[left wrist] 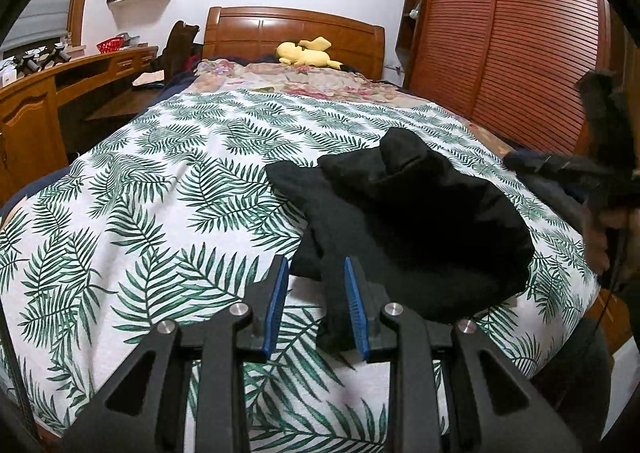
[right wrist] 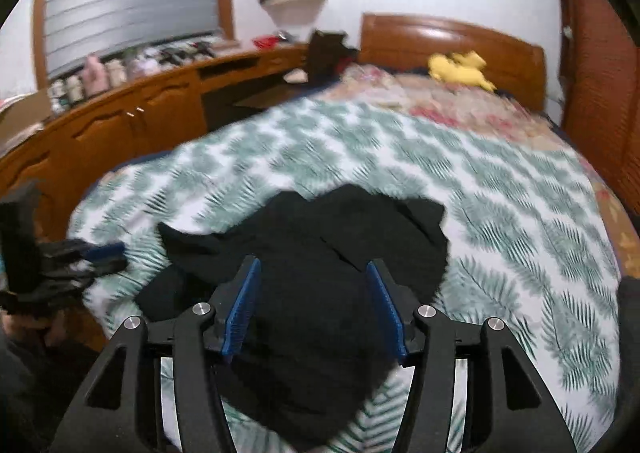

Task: Fold large clothes
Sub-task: 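Fold the lifted coat edge over the bundle with the right gripper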

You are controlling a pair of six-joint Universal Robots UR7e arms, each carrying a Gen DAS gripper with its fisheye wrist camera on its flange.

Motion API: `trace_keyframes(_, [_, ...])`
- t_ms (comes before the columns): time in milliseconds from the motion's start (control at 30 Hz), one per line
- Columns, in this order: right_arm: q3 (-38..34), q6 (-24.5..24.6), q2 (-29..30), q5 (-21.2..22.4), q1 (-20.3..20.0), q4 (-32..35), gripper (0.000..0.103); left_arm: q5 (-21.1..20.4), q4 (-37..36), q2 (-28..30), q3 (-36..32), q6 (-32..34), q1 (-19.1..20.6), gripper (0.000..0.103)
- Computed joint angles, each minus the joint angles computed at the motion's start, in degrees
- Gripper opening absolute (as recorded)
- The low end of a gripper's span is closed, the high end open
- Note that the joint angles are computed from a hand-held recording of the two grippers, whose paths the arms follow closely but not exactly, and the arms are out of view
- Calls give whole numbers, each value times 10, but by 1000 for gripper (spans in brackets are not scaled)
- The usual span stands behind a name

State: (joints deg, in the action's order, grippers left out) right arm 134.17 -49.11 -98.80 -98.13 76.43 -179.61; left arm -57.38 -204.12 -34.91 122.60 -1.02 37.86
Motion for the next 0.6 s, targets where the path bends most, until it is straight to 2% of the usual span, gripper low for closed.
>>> trace_keyframes(67, [-7, 10, 10, -12, -16, 5, 53, -3, -2, 4, -4, 3, -2, 27])
trace_keyframes(133, [-12, 18, 15, -5, -36, 24, 40, -5, -1, 8, -7, 5, -5, 27])
trace_keyframes(200, [-15, 25, 17, 10, -53, 58, 36, -6, 1, 12, -11, 6, -7, 27])
trace_keyframes(333, [-9, 16, 29, 12, -58, 79, 34, -13, -9, 23, -20, 12, -12, 27])
trace_keyframes(600, [7, -19, 34, 29, -72, 59, 34, -38, -19, 49, -54, 28, -20, 27])
